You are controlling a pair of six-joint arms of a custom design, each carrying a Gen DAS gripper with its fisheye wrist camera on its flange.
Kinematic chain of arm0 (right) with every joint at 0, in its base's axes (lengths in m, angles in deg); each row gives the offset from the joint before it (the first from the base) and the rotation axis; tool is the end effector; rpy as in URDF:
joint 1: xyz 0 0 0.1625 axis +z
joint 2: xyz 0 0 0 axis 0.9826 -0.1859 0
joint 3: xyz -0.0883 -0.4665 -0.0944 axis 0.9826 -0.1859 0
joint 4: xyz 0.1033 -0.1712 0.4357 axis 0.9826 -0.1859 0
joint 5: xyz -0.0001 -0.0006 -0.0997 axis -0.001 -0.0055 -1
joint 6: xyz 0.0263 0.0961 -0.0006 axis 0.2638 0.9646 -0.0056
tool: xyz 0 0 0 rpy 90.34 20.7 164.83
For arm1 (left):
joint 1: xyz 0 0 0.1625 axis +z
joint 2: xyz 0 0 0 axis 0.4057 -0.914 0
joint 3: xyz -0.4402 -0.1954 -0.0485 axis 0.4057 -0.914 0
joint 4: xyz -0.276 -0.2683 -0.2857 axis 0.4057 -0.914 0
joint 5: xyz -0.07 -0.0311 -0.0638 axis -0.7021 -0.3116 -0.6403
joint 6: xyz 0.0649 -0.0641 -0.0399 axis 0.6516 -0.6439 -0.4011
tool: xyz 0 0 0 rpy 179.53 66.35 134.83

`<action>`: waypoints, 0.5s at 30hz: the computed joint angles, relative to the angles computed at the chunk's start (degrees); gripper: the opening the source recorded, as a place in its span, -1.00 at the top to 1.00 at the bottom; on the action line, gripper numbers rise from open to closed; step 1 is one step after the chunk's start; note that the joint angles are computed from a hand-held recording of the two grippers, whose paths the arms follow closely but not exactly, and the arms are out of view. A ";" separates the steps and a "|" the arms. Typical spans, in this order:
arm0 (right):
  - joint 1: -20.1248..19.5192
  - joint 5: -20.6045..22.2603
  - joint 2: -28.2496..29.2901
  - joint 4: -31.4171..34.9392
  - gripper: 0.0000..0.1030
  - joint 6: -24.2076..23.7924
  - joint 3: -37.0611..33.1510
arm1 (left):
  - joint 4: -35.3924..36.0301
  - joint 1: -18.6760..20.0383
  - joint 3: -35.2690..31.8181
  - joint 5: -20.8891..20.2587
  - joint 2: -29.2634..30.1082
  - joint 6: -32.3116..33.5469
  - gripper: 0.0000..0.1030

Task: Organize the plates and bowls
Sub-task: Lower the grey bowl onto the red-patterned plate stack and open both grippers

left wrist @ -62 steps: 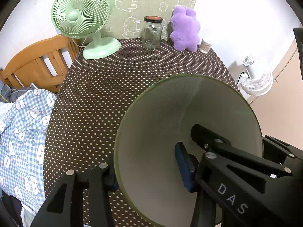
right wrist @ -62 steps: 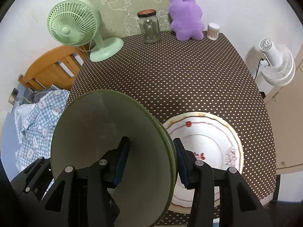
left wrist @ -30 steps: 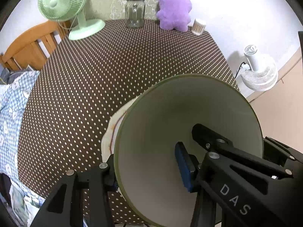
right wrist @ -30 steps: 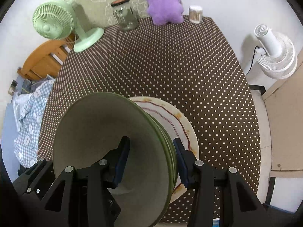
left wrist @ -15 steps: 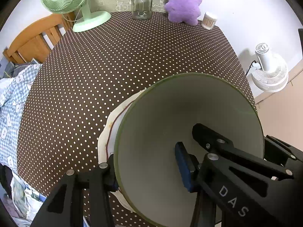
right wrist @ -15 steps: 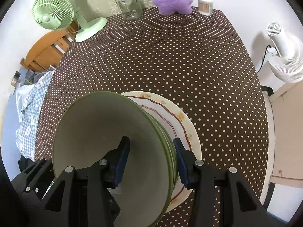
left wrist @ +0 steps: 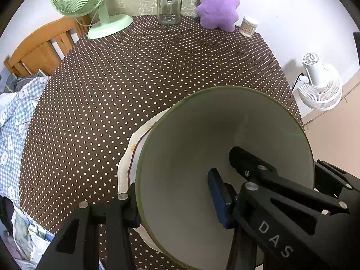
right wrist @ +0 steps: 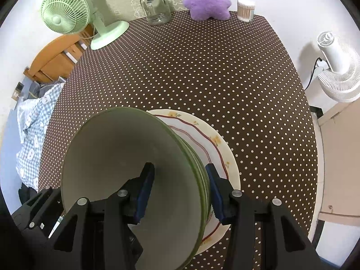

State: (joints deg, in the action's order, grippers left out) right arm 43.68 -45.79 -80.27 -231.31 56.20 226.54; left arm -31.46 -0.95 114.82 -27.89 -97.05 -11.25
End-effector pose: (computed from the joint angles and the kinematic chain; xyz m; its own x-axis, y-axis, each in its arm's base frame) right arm 0.2661 -0.2859 0.0867 -0.8052 0.1164 0.5814 -0.0915 0.9444 -0.3157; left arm -0.2020 -0.2856 0.1434 -0.7538 0.2112 -0.6222 0.3629 0.9232 -0.1264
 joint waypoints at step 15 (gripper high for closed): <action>4.23 -5.09 -1.36 5.38 -0.35 5.04 -0.16 | 0.91 -2.96 1.09 0.50 -3.49 0.00 -0.37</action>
